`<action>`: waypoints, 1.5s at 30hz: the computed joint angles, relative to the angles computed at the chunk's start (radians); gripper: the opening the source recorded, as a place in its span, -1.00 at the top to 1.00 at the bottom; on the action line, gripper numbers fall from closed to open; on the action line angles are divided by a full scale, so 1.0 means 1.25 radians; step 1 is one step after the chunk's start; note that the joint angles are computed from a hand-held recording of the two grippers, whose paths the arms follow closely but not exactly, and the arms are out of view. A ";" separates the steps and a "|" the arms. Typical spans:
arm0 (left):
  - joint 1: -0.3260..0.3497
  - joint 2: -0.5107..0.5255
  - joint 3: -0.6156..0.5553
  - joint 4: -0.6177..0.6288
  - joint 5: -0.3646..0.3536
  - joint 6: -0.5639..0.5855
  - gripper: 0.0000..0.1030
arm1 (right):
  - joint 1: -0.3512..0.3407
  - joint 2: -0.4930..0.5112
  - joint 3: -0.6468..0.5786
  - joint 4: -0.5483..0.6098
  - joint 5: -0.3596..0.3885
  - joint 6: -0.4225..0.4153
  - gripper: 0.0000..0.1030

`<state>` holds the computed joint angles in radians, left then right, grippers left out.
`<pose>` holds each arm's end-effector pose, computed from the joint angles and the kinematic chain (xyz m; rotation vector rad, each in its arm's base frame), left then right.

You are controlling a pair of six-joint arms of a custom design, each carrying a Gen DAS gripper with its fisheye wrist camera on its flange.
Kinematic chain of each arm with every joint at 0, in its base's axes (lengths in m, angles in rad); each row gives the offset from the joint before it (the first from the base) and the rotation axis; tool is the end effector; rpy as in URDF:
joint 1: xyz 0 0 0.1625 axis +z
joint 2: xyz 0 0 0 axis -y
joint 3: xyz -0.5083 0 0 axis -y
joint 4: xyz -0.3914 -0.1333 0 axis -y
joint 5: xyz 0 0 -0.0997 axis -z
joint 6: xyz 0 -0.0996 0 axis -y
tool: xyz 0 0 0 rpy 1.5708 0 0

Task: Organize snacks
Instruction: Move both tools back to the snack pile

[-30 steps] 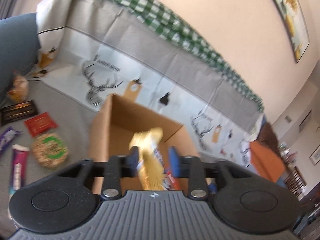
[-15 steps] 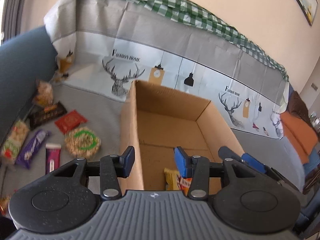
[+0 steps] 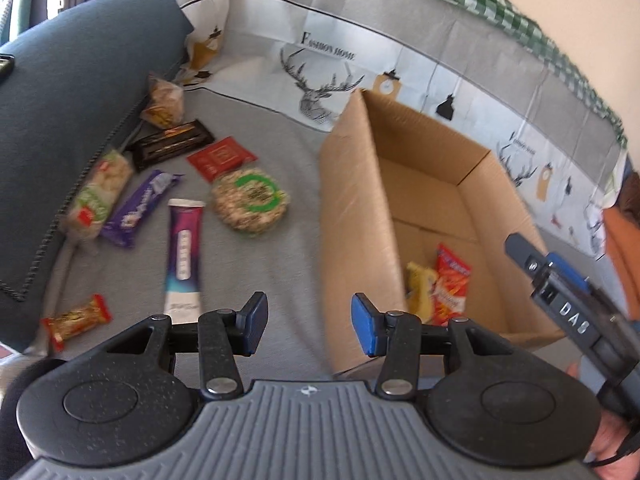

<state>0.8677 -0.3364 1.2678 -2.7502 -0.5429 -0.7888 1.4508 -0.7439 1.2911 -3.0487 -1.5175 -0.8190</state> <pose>-0.3652 -0.7689 -0.0092 -0.2615 2.3018 -1.0969 0.0361 -0.8581 0.3236 0.8953 -2.3580 1.1598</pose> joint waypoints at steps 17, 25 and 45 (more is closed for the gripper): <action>0.007 -0.074 0.146 -0.066 -0.021 -0.017 0.01 | 0.064 0.003 0.109 -0.045 -0.075 -0.112 -0.43; 0.025 -0.112 0.246 -0.228 -0.024 0.063 0.68 | 0.081 0.002 0.129 0.027 -0.045 -0.111 0.50; 0.079 -0.086 0.214 -0.323 0.120 0.195 0.72 | 0.106 0.092 0.075 0.203 -0.076 -0.144 0.14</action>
<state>0.9664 -0.4439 1.5347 -3.1534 -0.3931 -0.5447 1.5835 -0.6287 1.3853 -2.7955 -1.6120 -0.9985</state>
